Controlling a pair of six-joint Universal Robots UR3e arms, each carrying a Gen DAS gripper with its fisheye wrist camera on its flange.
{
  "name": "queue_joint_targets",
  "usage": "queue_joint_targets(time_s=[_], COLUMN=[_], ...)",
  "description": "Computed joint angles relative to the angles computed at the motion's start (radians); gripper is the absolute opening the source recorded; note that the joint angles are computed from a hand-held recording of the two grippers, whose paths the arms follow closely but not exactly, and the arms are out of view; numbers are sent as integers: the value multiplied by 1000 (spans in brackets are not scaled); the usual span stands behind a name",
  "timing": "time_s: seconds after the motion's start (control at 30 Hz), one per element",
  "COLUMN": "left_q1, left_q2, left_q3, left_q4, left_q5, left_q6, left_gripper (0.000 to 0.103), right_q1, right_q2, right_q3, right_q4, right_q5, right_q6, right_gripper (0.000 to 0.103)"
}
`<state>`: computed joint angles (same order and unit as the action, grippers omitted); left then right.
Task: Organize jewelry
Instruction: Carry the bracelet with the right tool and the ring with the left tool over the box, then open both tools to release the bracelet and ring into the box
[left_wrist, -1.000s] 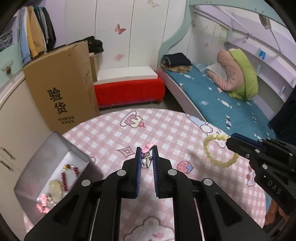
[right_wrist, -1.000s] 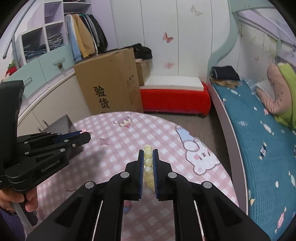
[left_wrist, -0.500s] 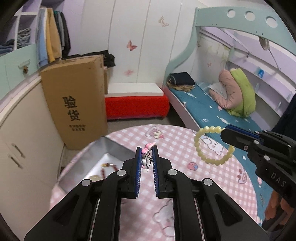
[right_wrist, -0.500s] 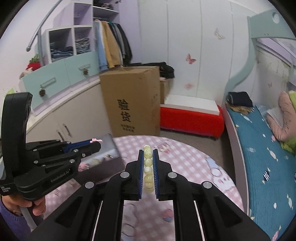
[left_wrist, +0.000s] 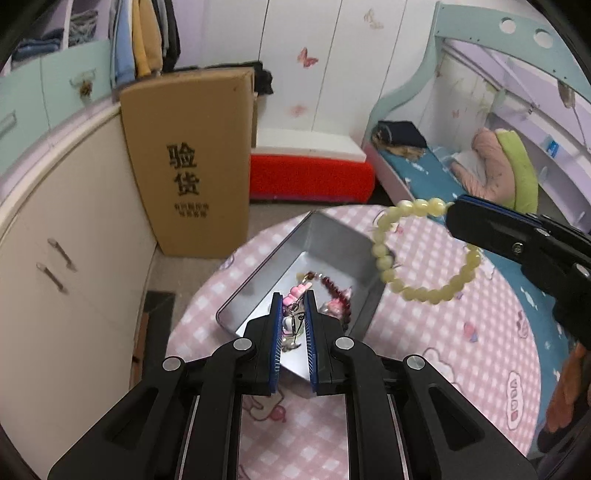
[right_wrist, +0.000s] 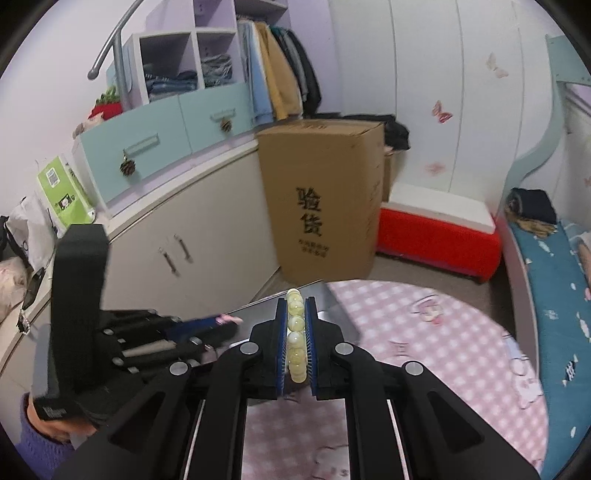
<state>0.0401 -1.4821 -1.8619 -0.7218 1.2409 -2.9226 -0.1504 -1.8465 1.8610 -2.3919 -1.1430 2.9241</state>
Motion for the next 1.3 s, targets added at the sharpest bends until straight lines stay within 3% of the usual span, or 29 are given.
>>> queue_joint_targets(time_s=[0.23, 0.63, 0.67, 0.7, 0.73, 0.77, 0.83, 1.3], left_q1=[4, 10, 9, 10, 9, 6, 8, 18], left_q2=[-50, -53, -54, -53, -51, -45, -28, -5], left_q3=[-4, -20, -19, -20, -23, -35, -64, -55], left_q4=[21, 54, 51, 50, 55, 81, 126, 92], left_q5=[-21, -21, -17, -17, -13, -2, -1, 24], left_q6=[6, 8, 6, 5, -2, -9, -6, -17], left_gripper=[14, 16, 18, 31, 53, 59, 60, 62], right_q1=[137, 164, 164, 164, 163, 157, 151, 139], right_q2=[145, 220, 224, 227, 231, 231, 231, 231], right_q3=[-42, -71, -74, -74, -74, -71, -69, -72], right_q4=[-76, -82, -81, -80, -79, -79, -79, -63], right_q5=[-115, -134, -132, -130, -125, -115, -107, -85], right_q6=[69, 90, 92, 93, 95, 96, 97, 108], right_gripper=[9, 9, 9, 9, 9, 9, 9, 12])
